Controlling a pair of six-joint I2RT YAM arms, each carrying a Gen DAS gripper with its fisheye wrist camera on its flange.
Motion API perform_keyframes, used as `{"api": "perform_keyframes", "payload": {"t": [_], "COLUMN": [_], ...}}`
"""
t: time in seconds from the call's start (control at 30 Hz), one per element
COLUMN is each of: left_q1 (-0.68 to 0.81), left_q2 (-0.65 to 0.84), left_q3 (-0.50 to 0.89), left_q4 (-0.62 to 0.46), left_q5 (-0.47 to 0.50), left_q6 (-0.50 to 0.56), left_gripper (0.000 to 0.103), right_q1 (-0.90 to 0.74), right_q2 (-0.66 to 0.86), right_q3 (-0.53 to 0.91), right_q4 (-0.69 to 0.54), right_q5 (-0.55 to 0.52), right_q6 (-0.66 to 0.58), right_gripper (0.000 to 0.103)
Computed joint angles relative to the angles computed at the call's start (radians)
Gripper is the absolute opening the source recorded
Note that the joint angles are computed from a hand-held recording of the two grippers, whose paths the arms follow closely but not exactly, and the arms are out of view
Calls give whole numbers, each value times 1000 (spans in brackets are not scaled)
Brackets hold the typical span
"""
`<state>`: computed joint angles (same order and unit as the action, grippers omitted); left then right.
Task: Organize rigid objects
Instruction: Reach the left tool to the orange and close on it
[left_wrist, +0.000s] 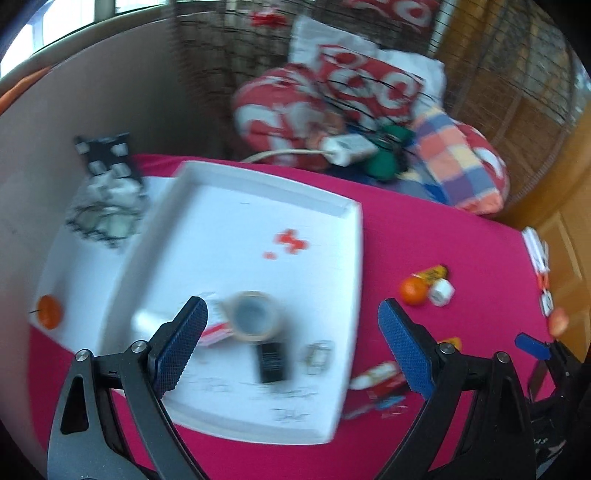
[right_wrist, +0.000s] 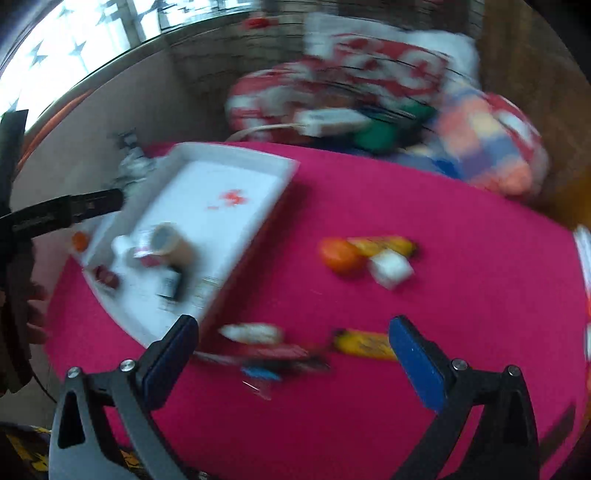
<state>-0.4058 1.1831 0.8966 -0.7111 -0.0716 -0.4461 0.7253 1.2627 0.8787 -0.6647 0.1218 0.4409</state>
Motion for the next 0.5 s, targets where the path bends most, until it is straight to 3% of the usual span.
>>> {"api": "perform_keyframes", "payload": {"t": [0.2, 0.33, 0.5], "left_q1": [-203, -260, -311], "left_q2": [234, 443, 690], "left_q3": [121, 234, 393], "left_q4": [64, 98, 111], "left_q5": [-29, 31, -3], "left_q6": [-64, -1, 72], "left_gripper": [94, 94, 94], "right_q1": [-191, -361, -686], "right_q2": [-252, -406, -531], "right_q3": [-171, -236, -288], "right_q4": [-112, -195, -300], "right_q5": [-37, -94, -218], "right_q6": [-7, -77, -265], "right_gripper": [103, 103, 103]}}
